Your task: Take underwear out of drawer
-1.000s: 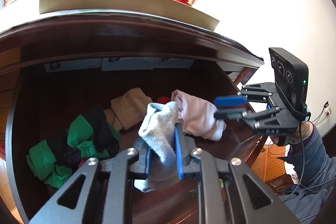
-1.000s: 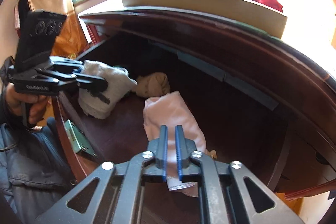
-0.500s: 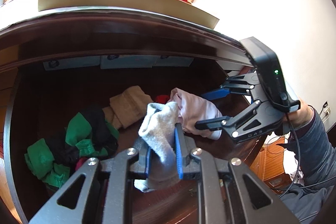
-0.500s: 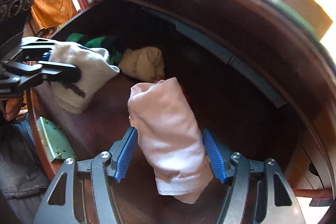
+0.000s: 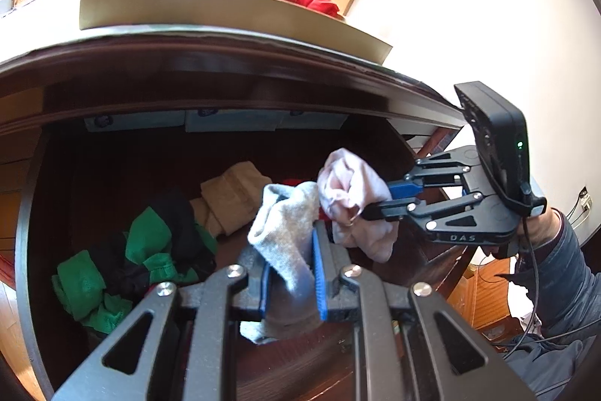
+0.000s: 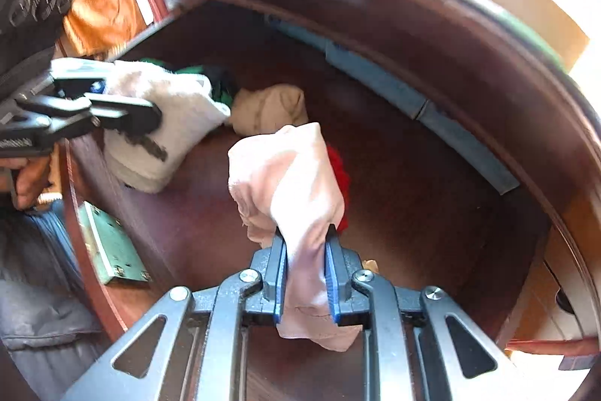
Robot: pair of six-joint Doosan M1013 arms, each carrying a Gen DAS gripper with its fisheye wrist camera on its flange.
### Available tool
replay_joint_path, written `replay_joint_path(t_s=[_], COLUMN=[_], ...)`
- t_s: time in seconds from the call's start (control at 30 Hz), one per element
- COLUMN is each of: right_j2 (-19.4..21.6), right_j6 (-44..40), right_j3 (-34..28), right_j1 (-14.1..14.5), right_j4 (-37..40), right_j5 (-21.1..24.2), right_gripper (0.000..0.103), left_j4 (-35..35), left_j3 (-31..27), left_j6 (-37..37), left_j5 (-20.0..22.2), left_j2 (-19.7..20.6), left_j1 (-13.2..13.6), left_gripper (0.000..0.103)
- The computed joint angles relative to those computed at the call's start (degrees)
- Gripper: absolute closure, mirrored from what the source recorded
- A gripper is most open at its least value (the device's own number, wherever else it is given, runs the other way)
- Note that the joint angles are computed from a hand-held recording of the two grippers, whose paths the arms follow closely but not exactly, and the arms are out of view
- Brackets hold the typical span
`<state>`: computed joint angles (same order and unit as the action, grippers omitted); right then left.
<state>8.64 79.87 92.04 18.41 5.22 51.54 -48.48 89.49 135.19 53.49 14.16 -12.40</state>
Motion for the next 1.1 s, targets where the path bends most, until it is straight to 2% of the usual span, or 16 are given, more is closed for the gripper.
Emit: replay_joint_path(t_s=[0.27,0.47,0.53,0.57,0.73,1.1], right_j2=[-4.88,-7.20,-7.44,-6.18,-7.53,-8.97], right_j6=[0.79,0.37,0.95,1.49,0.59,-1.94], right_j3=[5.08,7.06,7.05,5.49,6.76,6.91], right_j1=[-1.53,-1.76,-1.32,-0.97,-0.84,-1.18], right_j4=[5.57,8.47,8.69,8.56,10.60,14.88], right_j5=[-9.60,-14.15,-15.55,-16.11,-20.19,-24.35], right_gripper=[0.084,0.084,0.084,0.084,0.084,0.084], left_j4=[-2.00,-4.34,-5.47,-5.99,-7.66,-9.68], left_j3=[0.89,2.07,2.49,2.71,3.28,3.02], left_j6=[2.39,4.76,6.22,6.81,9.25,12.50], left_j5=[-2.71,-6.06,-7.26,-7.98,-11.07,-14.79], left_j2=[-1.29,-2.64,-3.11,-3.36,-4.42,-5.70], left_j1=[0.09,0.24,0.33,0.32,0.28,-0.01], left_gripper=[0.087,0.087,0.087,0.087,0.087,0.087])
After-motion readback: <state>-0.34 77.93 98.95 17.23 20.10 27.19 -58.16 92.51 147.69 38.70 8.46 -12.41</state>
